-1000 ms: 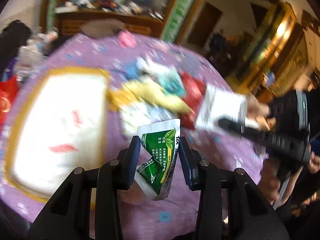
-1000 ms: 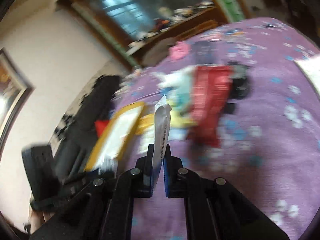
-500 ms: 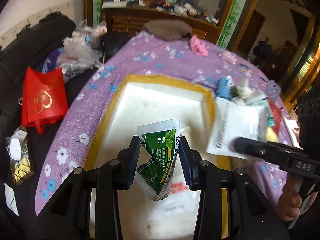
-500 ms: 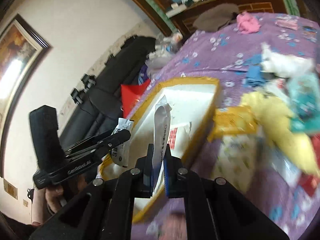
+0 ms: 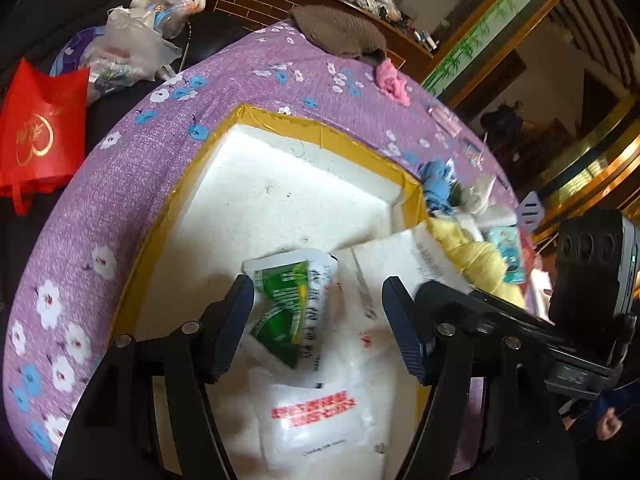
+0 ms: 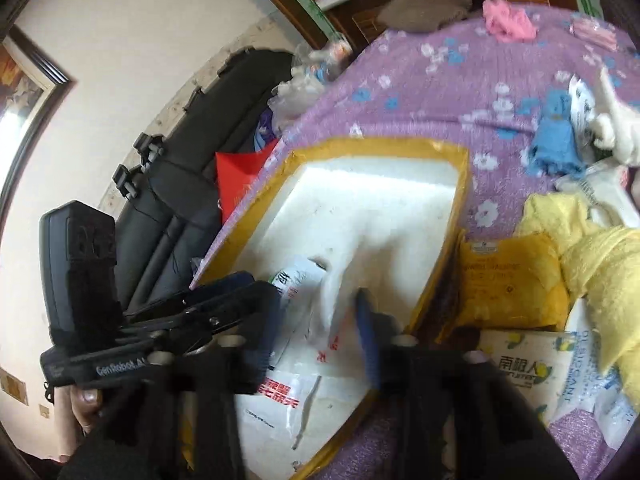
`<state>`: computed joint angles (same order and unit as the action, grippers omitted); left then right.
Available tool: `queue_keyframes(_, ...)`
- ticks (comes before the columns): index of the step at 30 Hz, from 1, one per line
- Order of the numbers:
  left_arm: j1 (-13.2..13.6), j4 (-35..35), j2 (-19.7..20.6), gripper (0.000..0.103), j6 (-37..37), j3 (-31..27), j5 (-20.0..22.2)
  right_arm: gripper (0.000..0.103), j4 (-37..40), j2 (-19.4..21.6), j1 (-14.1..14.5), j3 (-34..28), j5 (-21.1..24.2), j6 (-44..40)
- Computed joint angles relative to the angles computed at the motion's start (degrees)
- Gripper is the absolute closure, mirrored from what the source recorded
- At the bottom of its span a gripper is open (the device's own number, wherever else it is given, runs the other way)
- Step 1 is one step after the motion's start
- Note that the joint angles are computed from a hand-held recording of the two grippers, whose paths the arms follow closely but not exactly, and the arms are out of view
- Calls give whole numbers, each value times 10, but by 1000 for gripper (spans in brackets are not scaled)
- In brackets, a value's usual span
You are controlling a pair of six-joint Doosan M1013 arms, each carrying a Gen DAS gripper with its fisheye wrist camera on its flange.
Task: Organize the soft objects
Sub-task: 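Grasp the pink plush bear with the left gripper while the right gripper grasps the bird tissue pack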
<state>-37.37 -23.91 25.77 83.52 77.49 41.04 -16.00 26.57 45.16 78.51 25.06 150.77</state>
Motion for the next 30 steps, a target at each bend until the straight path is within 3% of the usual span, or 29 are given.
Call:
queue_keyframes(1,-1,0,-1,34,2,1,0,37,-24,-2,2,3,-6,24)
queue_keyframes(3,-8,20,-12,34,-20,12,-13,36,-70,-10,7,14,-15,72)
queue_keyframes(4,-13,36,-24,34,-38,28,-44,36,-83,-16,9,21,-14,89)
queue_keyframes(6,-35,136,-59,32,-123,74,-138,36,-119,-31,16,40,-24,131)
queue_keyframes(8,-58,244,-81,18,-217,99,-177,36,-183,-54,27,71,-39,194)
queue_keyframes(9,-71,286,-88,18,-258,104,-173,36,-214,-62,32,79,-33,222)
queue_keyframes(11,-87,299,-91,18,-266,101,-144,36,-303,-83,50,107,-10,309)
queue_keyframes(13,-103,262,-89,18,-211,96,-112,30,-360,-103,67,137,22,381)
queue_keyframes(17,-127,207,-79,18,-123,82,-54,30,-404,-132,84,183,61,465)
queue_keyframes(21,-154,212,-71,18,-97,82,-30,30,-398,-151,95,214,117,511)
queue_keyframes(24,-173,259,-51,18,-113,66,15,30,-387,-163,93,234,143,543)
queue_keyframes(27,-193,341,-52,18,-149,77,11,30,-370,-169,92,243,167,545)
queue_keyframes(30,-205,395,-43,18,-167,67,35,30,-359,-170,88,246,165,529)
